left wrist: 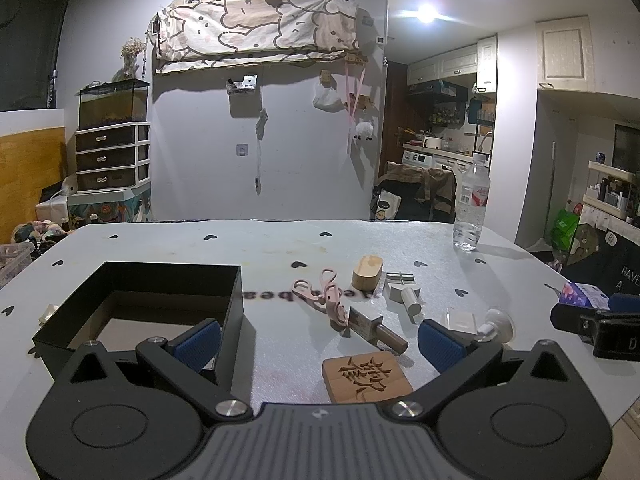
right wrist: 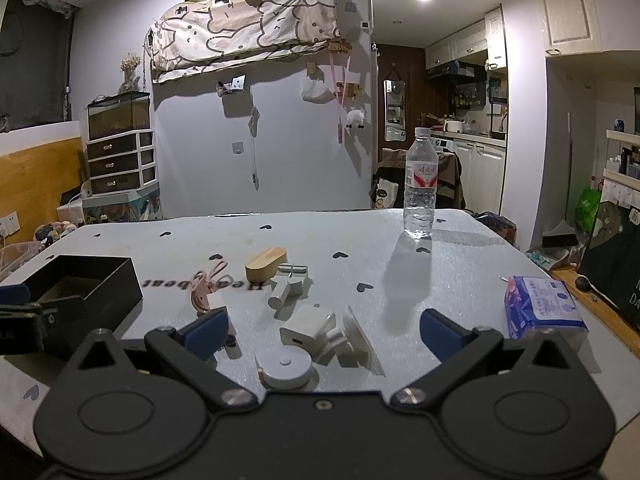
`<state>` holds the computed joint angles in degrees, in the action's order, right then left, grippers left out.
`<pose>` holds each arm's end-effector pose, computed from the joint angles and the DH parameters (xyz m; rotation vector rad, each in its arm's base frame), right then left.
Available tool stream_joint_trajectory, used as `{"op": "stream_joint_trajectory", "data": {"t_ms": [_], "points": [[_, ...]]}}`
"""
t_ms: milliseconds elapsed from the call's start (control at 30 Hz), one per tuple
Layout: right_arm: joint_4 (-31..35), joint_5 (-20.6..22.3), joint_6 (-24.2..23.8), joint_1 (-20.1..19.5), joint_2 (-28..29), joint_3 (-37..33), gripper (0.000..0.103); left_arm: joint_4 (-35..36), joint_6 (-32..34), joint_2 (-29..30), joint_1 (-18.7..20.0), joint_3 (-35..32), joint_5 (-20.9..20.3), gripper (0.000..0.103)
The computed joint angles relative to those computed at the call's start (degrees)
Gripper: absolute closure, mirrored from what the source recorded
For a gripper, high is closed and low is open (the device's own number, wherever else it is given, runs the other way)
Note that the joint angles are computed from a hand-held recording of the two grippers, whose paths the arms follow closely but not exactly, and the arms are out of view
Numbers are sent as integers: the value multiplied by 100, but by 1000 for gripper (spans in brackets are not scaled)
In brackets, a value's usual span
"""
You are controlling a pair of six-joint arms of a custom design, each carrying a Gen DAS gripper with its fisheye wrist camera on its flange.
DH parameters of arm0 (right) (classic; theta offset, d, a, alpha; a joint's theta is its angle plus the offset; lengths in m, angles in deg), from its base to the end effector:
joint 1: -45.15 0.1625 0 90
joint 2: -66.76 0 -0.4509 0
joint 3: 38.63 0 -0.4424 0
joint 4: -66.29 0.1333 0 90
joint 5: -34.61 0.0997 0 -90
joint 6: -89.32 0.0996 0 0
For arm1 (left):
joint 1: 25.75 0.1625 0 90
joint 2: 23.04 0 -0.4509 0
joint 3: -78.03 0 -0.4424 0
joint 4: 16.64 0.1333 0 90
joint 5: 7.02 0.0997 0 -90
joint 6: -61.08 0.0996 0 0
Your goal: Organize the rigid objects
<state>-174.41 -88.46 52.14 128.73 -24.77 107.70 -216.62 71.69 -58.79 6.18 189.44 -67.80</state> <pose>0.0432 -0.3226 0.3595 -0.0831 -1.6758 1.4649 -0.4188 -0.4754 -0.0183 1.3556 2.3730 -1.0558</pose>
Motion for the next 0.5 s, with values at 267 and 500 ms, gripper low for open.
{"op": "stream_joint_trajectory", "data": {"t_ms": [267,500], "points": [[-532,330,-160,-155,319,-8,0,65,-169,-91,-6,77,-164,0],[-570,691,-5,-345,475,5,0,388,-240,-164,217,-70,-123,0]]}}
